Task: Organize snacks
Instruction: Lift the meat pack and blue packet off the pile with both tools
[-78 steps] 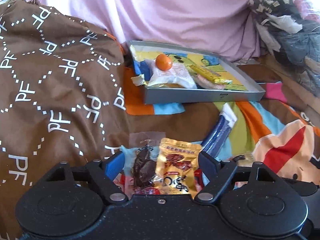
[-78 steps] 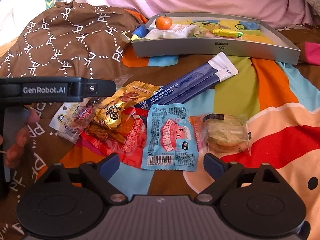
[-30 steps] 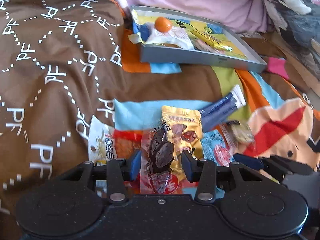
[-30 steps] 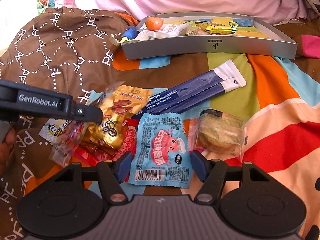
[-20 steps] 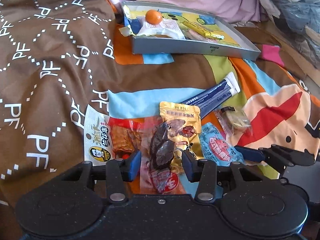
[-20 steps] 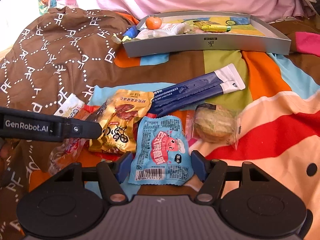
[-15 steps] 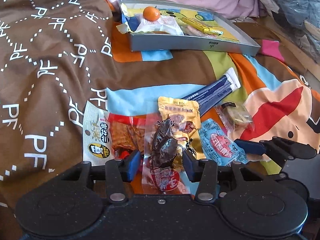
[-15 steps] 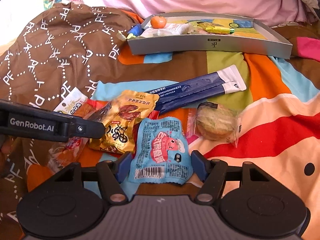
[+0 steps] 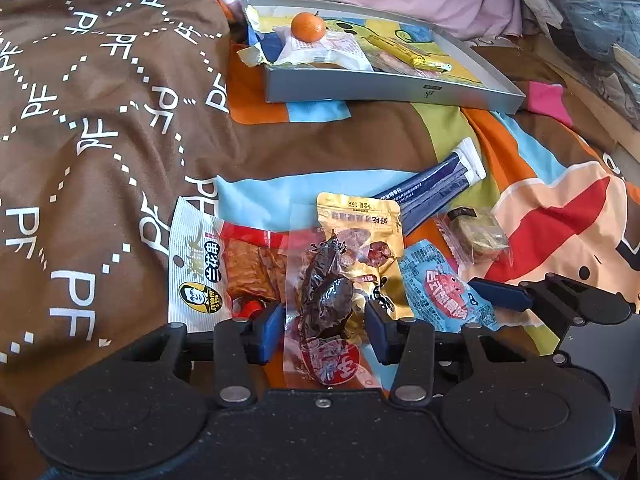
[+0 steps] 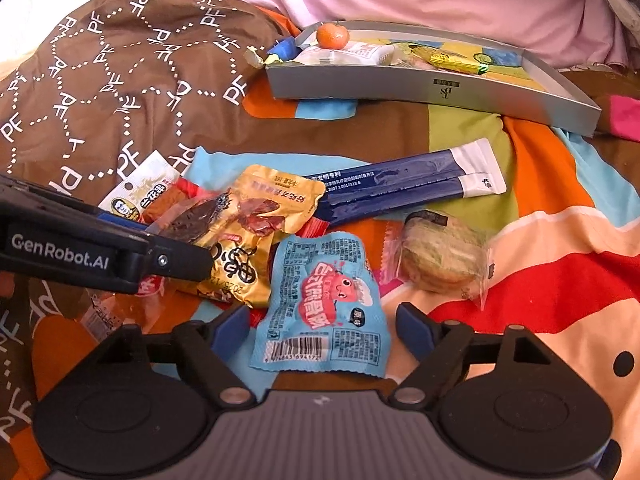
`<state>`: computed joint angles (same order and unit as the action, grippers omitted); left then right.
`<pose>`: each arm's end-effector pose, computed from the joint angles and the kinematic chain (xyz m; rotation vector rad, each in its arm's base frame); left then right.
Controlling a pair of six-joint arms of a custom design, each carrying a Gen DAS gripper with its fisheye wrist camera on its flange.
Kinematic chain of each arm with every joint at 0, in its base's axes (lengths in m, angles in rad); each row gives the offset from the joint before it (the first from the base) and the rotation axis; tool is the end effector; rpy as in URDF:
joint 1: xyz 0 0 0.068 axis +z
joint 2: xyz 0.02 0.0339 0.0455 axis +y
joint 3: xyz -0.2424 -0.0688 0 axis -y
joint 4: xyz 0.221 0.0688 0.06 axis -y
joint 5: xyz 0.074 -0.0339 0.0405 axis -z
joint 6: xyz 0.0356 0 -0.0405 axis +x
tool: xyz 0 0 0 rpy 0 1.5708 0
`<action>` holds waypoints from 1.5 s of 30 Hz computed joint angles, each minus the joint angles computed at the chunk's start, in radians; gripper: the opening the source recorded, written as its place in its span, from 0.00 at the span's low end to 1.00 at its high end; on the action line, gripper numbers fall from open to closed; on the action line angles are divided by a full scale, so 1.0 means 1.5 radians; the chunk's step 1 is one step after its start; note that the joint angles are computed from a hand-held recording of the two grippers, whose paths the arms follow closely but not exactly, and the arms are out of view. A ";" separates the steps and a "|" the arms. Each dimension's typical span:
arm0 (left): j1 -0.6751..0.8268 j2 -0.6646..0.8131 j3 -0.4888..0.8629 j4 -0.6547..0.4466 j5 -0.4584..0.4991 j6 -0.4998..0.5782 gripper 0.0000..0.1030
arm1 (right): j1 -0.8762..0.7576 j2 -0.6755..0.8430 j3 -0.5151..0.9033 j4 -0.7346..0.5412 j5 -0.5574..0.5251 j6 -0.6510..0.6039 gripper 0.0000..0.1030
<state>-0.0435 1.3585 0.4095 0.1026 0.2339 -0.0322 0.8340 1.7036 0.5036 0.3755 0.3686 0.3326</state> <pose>0.2178 -0.0177 0.1244 0.1208 2.4079 -0.3173 0.1848 0.1846 0.0908 -0.4121 2.2927 0.1395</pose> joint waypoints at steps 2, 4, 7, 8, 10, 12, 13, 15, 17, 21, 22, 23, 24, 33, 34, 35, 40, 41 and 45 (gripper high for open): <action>-0.003 -0.003 -0.004 0.004 -0.004 0.002 0.48 | 0.003 0.000 -0.004 0.008 0.001 -0.003 0.77; -0.010 -0.008 -0.008 0.009 -0.013 0.004 0.49 | 0.003 0.001 -0.005 0.010 -0.001 -0.003 0.77; -0.019 -0.011 -0.012 0.014 -0.024 0.010 0.50 | 0.002 0.001 0.000 0.002 0.001 -0.003 0.80; -0.022 -0.012 -0.014 0.017 -0.028 0.012 0.50 | 0.001 0.003 0.002 0.000 0.002 -0.004 0.82; -0.027 -0.016 -0.018 0.020 -0.036 0.020 0.49 | -0.001 0.006 0.006 -0.002 0.001 -0.004 0.83; -0.036 -0.021 -0.021 0.023 -0.048 0.028 0.49 | -0.002 0.007 0.006 -0.001 0.001 -0.006 0.83; -0.040 -0.025 -0.023 0.027 -0.057 0.033 0.48 | -0.002 0.007 0.006 0.000 0.002 -0.007 0.83; -0.052 -0.031 -0.029 0.033 -0.076 0.043 0.47 | 0.000 0.008 0.005 0.003 0.004 -0.008 0.82; -0.058 -0.035 -0.033 0.038 -0.084 0.050 0.46 | 0.003 0.007 0.001 0.010 0.006 -0.012 0.78; -0.065 -0.034 -0.036 0.043 -0.093 0.061 0.45 | 0.013 0.009 -0.002 0.020 0.017 -0.021 0.73; -0.066 -0.034 -0.037 0.046 -0.094 0.063 0.45 | 0.012 0.010 -0.002 0.021 0.015 -0.020 0.73; -0.068 -0.035 -0.040 0.050 -0.098 0.063 0.45 | 0.011 0.009 -0.004 0.023 0.014 -0.019 0.70; -0.071 -0.036 -0.044 0.057 -0.103 0.059 0.44 | 0.010 0.007 -0.006 0.025 0.013 -0.017 0.68; -0.051 -0.033 -0.053 0.088 -0.096 0.025 0.43 | 0.008 0.007 -0.017 0.041 0.008 -0.013 0.66; -0.050 -0.034 -0.054 0.088 -0.097 0.024 0.43 | 0.008 0.007 -0.019 0.044 0.009 -0.012 0.66; -0.050 -0.035 -0.053 0.088 -0.096 0.023 0.43 | 0.010 0.007 -0.020 0.047 0.011 -0.011 0.66; -0.048 -0.037 -0.052 0.086 -0.094 0.016 0.43 | 0.020 0.006 -0.032 0.064 0.027 -0.009 0.65; -0.048 -0.038 -0.053 0.086 -0.094 0.013 0.43 | 0.023 0.006 -0.034 0.069 0.032 -0.010 0.64; -0.048 -0.039 -0.056 0.089 -0.093 0.008 0.43 | 0.043 0.012 -0.035 0.077 0.063 -0.019 0.62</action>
<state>-0.1162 1.2997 0.3259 0.2361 0.0951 -0.0199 0.8990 1.7223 0.4510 0.4916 0.4637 0.3042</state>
